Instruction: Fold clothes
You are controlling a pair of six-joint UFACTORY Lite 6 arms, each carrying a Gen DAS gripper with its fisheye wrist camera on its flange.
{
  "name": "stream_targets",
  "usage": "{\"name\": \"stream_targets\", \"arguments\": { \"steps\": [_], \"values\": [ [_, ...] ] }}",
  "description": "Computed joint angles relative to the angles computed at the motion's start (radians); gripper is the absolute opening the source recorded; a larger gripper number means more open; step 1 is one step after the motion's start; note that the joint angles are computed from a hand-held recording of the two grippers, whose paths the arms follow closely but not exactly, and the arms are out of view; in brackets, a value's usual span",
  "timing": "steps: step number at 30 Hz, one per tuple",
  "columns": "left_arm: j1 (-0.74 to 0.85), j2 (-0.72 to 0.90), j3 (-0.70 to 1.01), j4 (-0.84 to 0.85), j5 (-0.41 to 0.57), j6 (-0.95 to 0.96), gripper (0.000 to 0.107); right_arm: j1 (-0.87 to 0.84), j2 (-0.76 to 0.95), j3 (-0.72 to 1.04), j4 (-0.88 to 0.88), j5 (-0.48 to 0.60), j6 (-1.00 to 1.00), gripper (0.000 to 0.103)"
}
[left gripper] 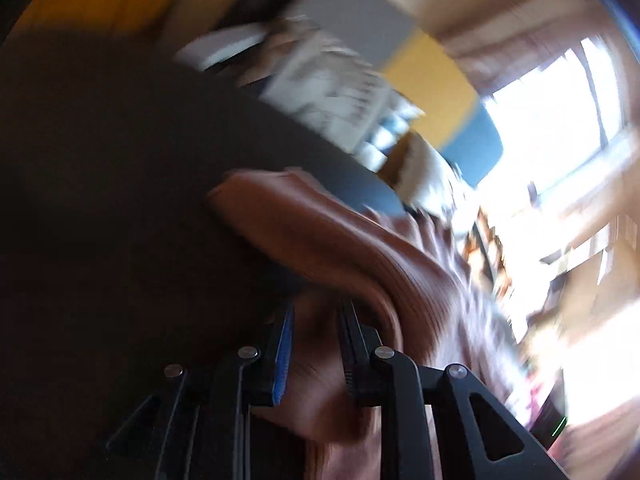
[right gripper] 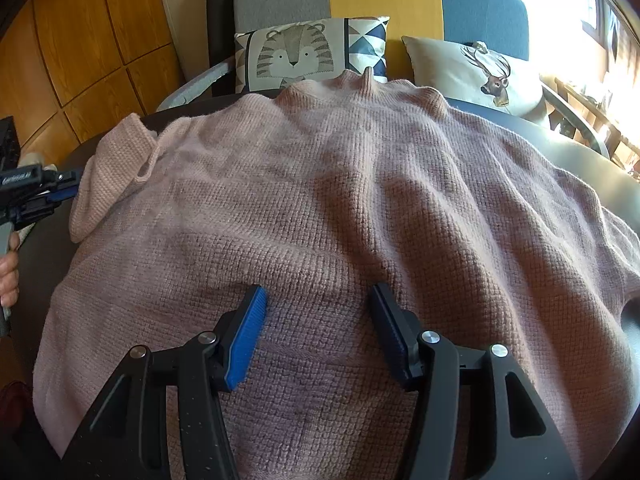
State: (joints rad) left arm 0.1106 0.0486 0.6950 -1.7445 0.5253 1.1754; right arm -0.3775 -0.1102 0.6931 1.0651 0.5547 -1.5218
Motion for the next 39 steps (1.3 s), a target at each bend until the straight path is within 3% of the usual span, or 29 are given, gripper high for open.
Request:
{"name": "stream_targets", "arguments": {
  "steps": [5, 11, 13, 15, 16, 22, 30, 37, 39],
  "values": [
    [0.145, 0.293, 0.139, -0.079, 0.255, -0.120, 0.025, -0.003, 0.001, 0.000, 0.004, 0.004, -0.005, 0.058],
    [0.126, 0.438, 0.216, -0.181, 0.391, -0.119, 0.027, -0.001, 0.001, -0.002, 0.009, 0.001, -0.010, 0.058],
    [0.103, 0.448, 0.223, -0.213, 0.382, -0.105, 0.025, 0.000, -0.001, -0.004, 0.009, -0.001, -0.010, 0.058],
    [0.079, 0.440, 0.230, -0.209, 0.348, -0.097, 0.015, 0.001, -0.001, -0.004, 0.010, -0.003, -0.012, 0.058],
    [0.068, 0.436, 0.233, -0.207, 0.332, -0.093, 0.004, 0.001, 0.000, -0.004, 0.011, -0.003, -0.013, 0.058],
    [0.149, 0.295, 0.120, -0.267, 0.414, -0.043, 0.005, -0.009, 0.005, 0.001, 0.011, 0.009, -0.017, 0.058],
    [0.511, -0.061, 0.064, -0.035, 0.321, -0.099, 0.006, -0.007, 0.003, 0.000, 0.009, 0.005, -0.016, 0.058],
    [0.636, -0.188, -0.001, 0.181, 0.049, -0.077, 0.006, -0.001, 0.003, 0.001, 0.006, -0.003, -0.013, 0.058],
    [0.608, -0.207, -0.045, 0.208, -0.016, -0.076, 0.006, 0.002, 0.001, 0.000, 0.005, -0.007, -0.012, 0.058]
  ]
}}
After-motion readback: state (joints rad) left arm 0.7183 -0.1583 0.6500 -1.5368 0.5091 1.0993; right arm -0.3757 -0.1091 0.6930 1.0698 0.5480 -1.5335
